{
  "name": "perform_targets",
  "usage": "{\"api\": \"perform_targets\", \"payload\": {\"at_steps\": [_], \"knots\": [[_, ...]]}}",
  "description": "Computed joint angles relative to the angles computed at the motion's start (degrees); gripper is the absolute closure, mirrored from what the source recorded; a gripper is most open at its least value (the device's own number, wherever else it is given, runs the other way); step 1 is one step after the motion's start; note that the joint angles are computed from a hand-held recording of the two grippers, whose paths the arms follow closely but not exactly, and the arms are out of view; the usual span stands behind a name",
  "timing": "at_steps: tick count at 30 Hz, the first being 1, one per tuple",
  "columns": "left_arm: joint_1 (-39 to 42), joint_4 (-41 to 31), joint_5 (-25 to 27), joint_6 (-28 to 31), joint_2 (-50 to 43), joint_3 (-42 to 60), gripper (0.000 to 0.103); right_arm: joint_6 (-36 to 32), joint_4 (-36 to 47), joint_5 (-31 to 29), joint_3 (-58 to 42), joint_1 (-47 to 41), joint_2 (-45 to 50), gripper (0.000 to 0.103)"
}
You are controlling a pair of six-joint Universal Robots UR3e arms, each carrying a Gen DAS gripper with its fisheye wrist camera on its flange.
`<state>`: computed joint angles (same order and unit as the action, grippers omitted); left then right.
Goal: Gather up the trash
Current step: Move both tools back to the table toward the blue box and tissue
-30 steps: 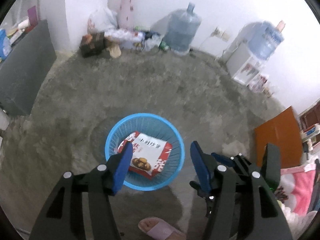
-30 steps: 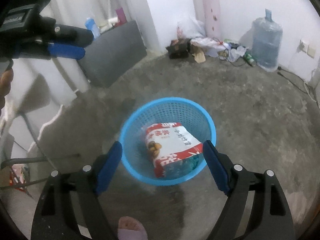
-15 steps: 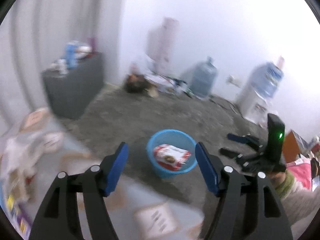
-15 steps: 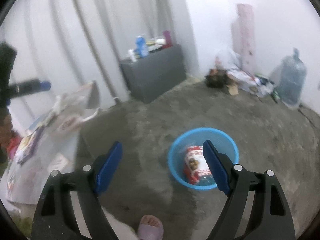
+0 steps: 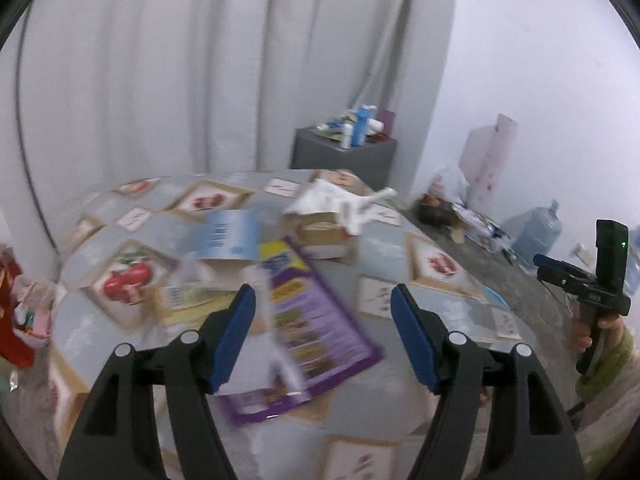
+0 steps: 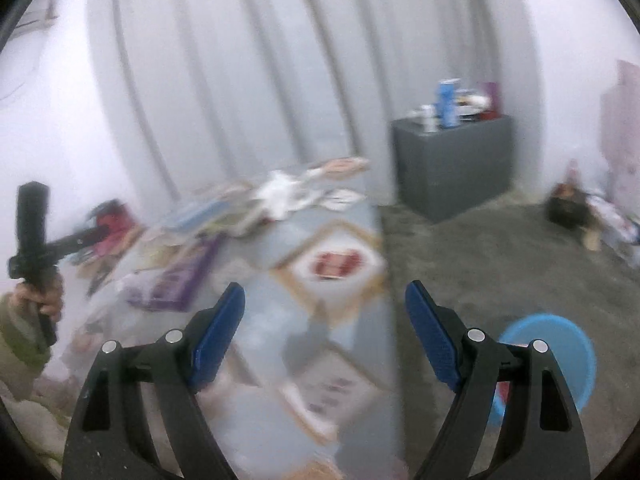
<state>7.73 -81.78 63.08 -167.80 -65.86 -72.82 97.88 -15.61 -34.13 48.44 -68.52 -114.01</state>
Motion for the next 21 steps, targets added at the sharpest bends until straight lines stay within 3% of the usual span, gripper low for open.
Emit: {"api": "perform_targets", "payload": {"at_steps": [3,6,8,14,17,21], "knots": [[11.39,-7.8,-8.94,8.19,2.06,1.42,0.029,24.72,-33.06,-0.75,14.9,17.36,-2.44,0.025],[13.59,-9.84,-12.17,12.3,-1.48,4.41,0.02,37.08,-49.62,-4.31,17.86,27.63,-0.26,0.025],[11.04,-7.44,-11.27,12.78,-6.18,6.32,0.017,43.1,-58.3,-7.5,16.9,34.53,3.34,0.025],[5.03,-2.75,-7.23,11.68,-19.71,13.83,0.011,48.0,-67.76,-12.52,8.71,44.91,15.53,0.025],[4.29,-4.5,-7.03,10.59,-26.26,19.76,0.01,49.72,-70.26,-14.8,1.16,49.17,25.11,0.029],[2.55,-9.89,-5.02,11.15,-36.75,31.75,0.009,48.75,-65.4,-16.14,-18.5,52.8,41.85,0.031]]}}
